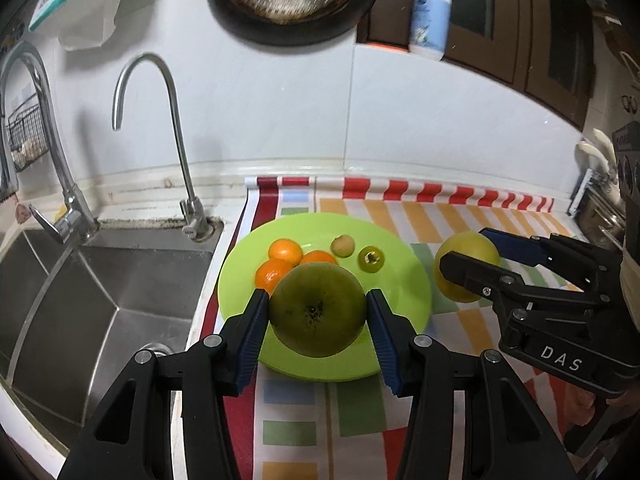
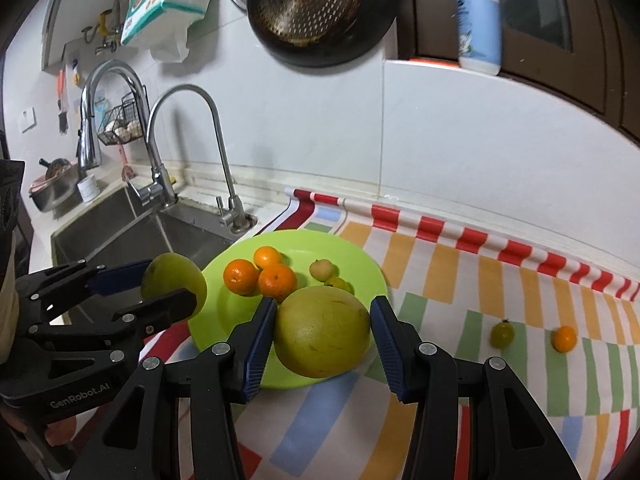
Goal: Organize fruits
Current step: 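Carry the green apple and yellow fruit over the green plate, then open both tools to release the fruits onto the plate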
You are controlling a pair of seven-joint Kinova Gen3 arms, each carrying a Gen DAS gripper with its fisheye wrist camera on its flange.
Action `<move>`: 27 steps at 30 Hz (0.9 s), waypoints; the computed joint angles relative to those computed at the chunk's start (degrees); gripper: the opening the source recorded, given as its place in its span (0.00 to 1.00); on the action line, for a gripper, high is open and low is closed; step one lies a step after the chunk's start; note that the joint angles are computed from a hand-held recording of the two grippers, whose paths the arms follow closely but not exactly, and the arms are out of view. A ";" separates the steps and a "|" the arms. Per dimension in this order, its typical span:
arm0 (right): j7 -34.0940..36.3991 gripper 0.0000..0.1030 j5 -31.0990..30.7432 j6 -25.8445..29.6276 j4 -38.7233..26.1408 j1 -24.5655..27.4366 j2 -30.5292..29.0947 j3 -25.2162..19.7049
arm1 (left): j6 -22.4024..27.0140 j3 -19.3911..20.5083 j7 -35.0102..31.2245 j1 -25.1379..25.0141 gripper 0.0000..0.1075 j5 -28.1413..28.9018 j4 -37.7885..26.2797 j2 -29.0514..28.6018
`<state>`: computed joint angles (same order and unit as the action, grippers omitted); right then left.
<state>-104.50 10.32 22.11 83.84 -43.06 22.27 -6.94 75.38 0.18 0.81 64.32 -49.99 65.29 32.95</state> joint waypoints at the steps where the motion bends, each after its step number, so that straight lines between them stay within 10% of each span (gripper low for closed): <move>1: 0.75 0.48 -0.41 0.38 -0.70 0.55 0.61 -0.64 | -0.42 0.08 -0.01 -0.44 0.46 0.36 0.42 -0.06; 27: 13.79 0.52 -9.57 8.80 -14.68 3.35 12.18 -3.07 | -7.59 -0.95 -3.89 -6.04 0.50 6.35 3.33 0.86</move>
<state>-90.71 0.75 30.91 69.16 -39.71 34.44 -10.01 67.79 -0.77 -3.08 58.27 -43.64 68.62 33.81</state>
